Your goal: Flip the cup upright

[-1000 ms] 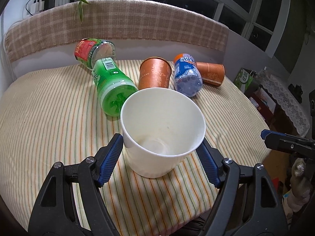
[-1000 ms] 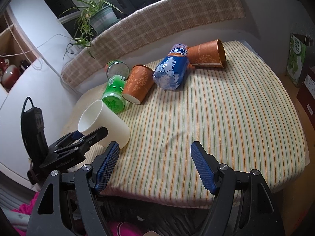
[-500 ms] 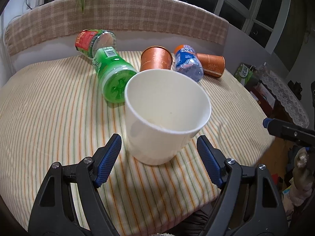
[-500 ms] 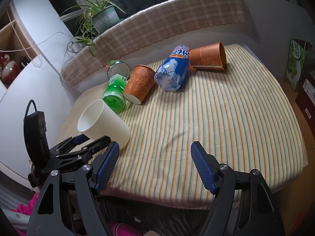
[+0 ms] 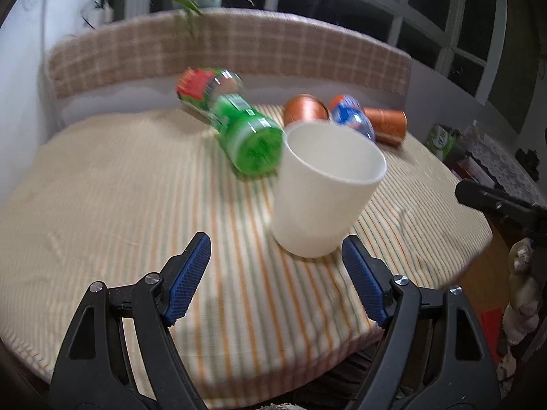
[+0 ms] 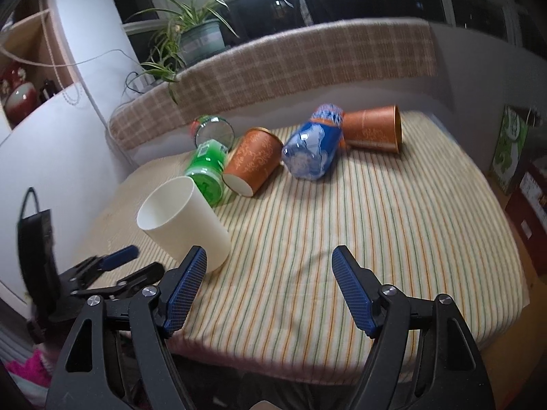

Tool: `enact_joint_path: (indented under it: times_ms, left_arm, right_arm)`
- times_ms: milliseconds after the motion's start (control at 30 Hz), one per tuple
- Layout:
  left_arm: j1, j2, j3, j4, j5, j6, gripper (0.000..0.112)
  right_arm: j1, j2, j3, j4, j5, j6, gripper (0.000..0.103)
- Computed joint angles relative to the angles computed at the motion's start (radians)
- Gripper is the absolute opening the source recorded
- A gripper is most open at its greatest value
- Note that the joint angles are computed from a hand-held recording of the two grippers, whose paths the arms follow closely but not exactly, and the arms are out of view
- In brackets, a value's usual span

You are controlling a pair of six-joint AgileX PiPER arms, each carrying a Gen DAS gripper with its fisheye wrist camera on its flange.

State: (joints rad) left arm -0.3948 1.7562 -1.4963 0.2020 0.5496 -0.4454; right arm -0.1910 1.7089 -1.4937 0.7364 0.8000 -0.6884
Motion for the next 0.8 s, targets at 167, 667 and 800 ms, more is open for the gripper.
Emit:
enact_joint_path:
  times_ms: [167, 667, 800]
  left_arm:
    - [-0.041, -0.09, 0.079, 0.36, -0.053, -0.348, 0.082]
    - [-0.083, -0.172, 0.098, 0.742, 0.001, -0.686, 0.103]
    - [-0.088, -0.176, 0.105, 0.753, 0.006, -0.703, 0.103]
  right_arm:
    - [0.05, -0.049, 0.076, 0.009, -0.143, -0.049, 0.081]
    - [0.098, -0.11, 0.151, 0.053, -0.391, -0.046, 0.084]
    - [0.105, -0.108, 0.152, 0.04, -0.408, -0.03, 0.084]
